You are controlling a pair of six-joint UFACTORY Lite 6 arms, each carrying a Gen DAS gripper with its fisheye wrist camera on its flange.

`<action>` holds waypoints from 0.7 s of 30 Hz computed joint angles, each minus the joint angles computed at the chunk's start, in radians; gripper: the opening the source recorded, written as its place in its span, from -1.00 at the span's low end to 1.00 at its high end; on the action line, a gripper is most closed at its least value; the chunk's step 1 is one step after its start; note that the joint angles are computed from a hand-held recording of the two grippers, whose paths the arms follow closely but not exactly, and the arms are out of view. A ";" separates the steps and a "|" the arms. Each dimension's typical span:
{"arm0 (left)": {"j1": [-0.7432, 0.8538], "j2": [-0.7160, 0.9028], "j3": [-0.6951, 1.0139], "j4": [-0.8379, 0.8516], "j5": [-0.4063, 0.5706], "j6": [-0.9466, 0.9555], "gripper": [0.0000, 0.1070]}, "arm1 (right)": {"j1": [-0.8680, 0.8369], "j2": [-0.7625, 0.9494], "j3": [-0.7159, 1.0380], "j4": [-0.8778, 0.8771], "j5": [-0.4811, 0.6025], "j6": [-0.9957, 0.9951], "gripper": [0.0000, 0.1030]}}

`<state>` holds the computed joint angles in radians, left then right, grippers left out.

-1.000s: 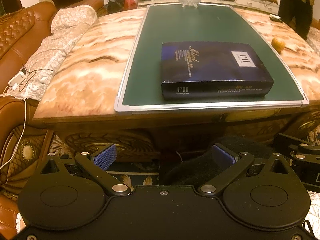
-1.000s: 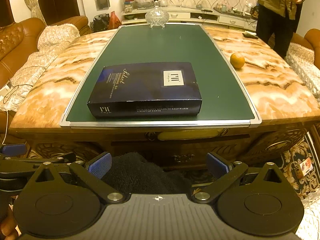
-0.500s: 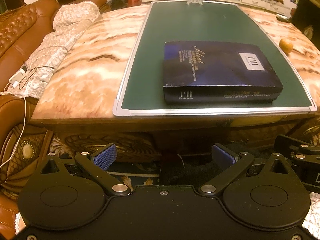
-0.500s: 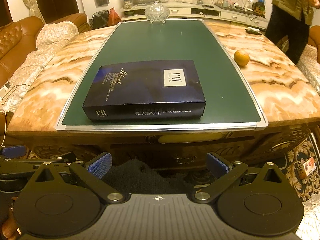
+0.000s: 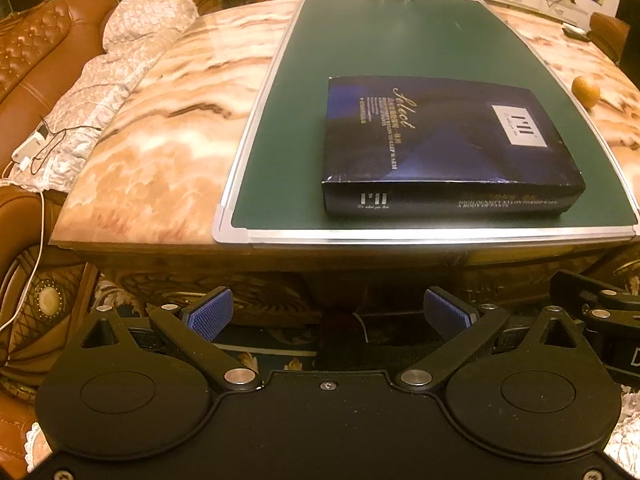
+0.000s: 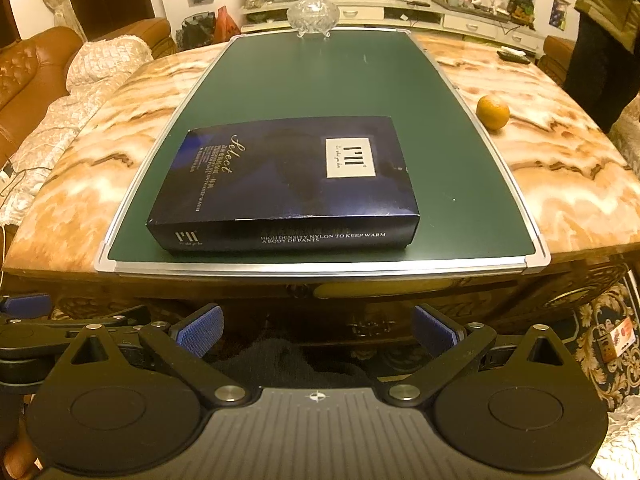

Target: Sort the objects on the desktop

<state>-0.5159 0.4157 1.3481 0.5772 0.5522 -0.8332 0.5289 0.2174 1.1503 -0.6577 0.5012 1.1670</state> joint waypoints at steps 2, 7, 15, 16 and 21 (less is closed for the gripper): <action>0.001 0.016 0.016 -0.001 0.003 0.000 0.93 | -0.007 0.012 0.009 0.005 -0.005 -0.010 1.00; 0.003 0.055 0.058 -0.013 0.010 0.013 0.93 | -0.032 0.042 0.034 0.030 -0.019 -0.048 1.00; 0.002 0.108 0.115 -0.029 0.020 0.027 0.93 | -0.066 0.079 0.061 0.059 -0.037 -0.093 1.00; 0.002 0.116 0.122 -0.030 0.021 0.028 0.93 | -0.068 0.083 0.064 0.059 -0.038 -0.094 1.00; 0.000 0.154 0.167 -0.035 0.035 0.033 0.93 | -0.085 0.106 0.081 0.078 -0.047 -0.122 1.00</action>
